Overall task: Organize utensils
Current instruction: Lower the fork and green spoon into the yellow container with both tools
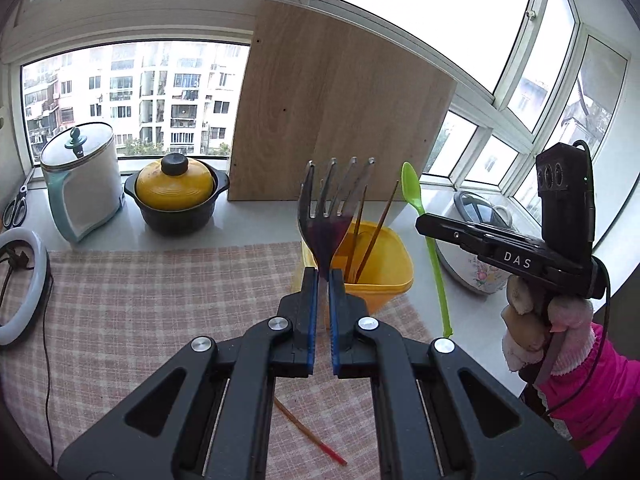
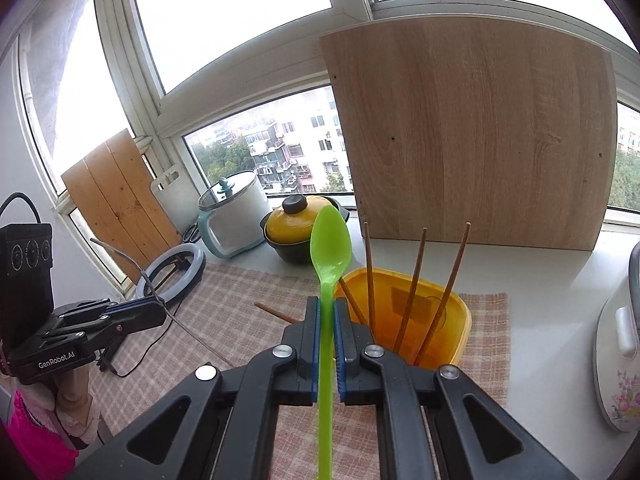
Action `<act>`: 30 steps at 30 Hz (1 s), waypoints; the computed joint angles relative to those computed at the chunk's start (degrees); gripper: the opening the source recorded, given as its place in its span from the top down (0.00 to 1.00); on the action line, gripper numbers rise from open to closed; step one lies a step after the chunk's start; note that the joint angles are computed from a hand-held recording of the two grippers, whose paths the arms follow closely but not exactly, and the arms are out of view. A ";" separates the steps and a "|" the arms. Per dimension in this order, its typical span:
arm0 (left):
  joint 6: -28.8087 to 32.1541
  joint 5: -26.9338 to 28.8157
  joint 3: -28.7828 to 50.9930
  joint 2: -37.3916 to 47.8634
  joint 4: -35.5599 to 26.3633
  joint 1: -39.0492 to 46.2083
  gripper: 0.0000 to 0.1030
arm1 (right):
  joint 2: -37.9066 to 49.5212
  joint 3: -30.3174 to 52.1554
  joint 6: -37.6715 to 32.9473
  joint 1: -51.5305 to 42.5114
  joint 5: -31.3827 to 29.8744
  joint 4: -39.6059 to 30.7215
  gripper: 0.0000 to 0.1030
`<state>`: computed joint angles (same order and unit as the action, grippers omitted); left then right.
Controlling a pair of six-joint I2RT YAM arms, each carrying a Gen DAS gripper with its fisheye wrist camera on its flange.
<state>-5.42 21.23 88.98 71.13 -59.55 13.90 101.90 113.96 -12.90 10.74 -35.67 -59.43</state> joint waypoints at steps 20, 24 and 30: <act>-7.56 -10.52 9.70 14.28 8.26 -13.00 0.97 | 21.27 31.08 2.10 -0.81 -0.08 -6.29 0.97; -8.02 -13.01 10.22 16.84 8.71 -14.29 0.98 | 24.91 34.46 2.88 -0.56 0.19 -6.29 0.97; -8.49 -14.97 10.27 18.94 9.06 -15.60 0.98 | 27.00 33.65 2.98 -0.15 -0.04 -4.71 0.97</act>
<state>-13.91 6.26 99.25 90.07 -50.49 -1.70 128.89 147.61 -9.92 10.59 -35.71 -64.14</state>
